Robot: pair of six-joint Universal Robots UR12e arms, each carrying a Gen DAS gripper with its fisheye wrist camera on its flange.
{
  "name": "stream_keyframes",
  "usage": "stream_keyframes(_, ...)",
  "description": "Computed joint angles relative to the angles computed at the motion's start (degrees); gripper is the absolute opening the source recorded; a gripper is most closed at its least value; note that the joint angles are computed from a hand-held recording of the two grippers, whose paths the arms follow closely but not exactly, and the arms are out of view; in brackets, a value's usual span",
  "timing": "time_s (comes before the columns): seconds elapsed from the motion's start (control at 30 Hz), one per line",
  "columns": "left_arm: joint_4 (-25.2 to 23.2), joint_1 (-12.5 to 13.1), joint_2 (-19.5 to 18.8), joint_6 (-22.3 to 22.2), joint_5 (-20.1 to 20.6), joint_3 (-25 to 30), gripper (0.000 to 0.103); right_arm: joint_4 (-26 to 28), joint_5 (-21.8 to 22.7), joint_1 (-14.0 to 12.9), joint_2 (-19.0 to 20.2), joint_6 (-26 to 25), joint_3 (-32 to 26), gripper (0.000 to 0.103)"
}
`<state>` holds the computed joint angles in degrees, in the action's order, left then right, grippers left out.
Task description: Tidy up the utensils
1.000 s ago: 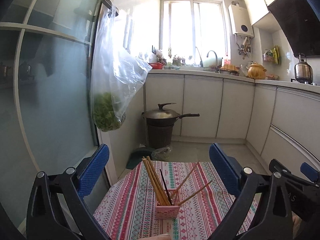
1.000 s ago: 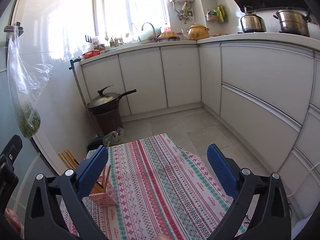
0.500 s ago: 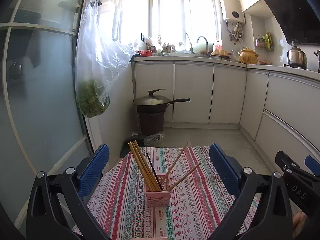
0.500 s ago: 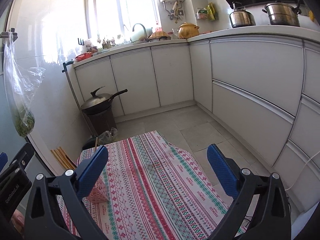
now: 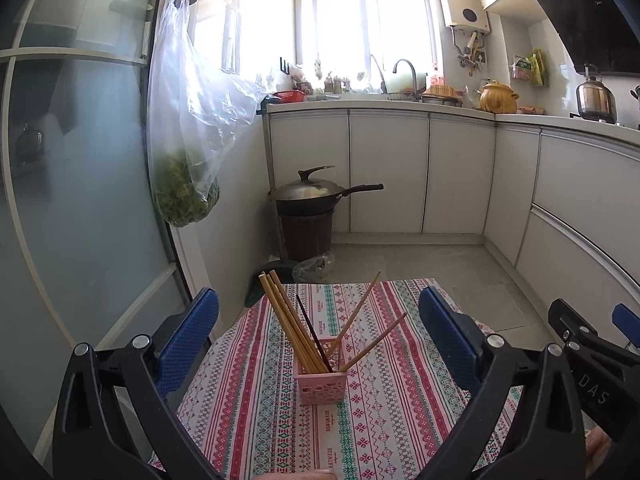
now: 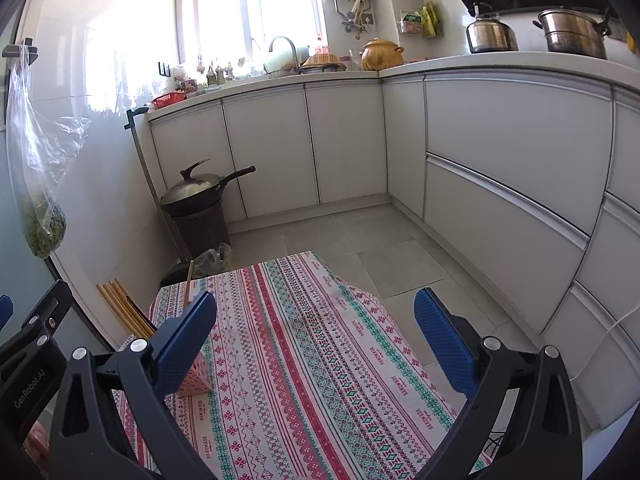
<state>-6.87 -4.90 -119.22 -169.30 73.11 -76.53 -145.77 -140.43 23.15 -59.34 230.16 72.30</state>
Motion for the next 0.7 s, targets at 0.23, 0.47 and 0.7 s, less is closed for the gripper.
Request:
stream_keyframes(0.23,-0.58,-0.03,0.03,0.20,0.29,0.04,0.096,0.82,0.13,0.01,-0.02,0.63,-0.18,0.096)
stream_keyframes(0.47,-0.85,-0.08,-0.20,0.40,0.51,0.26,0.096,0.88,0.70,-0.16,-0.20,0.81,0.05,0.096)
stream_keyframes(0.7,-0.98,-0.14,-0.27,0.49,0.78,0.32,0.096,1.05,1.20,-0.29,-0.11,0.65,-0.16,0.096)
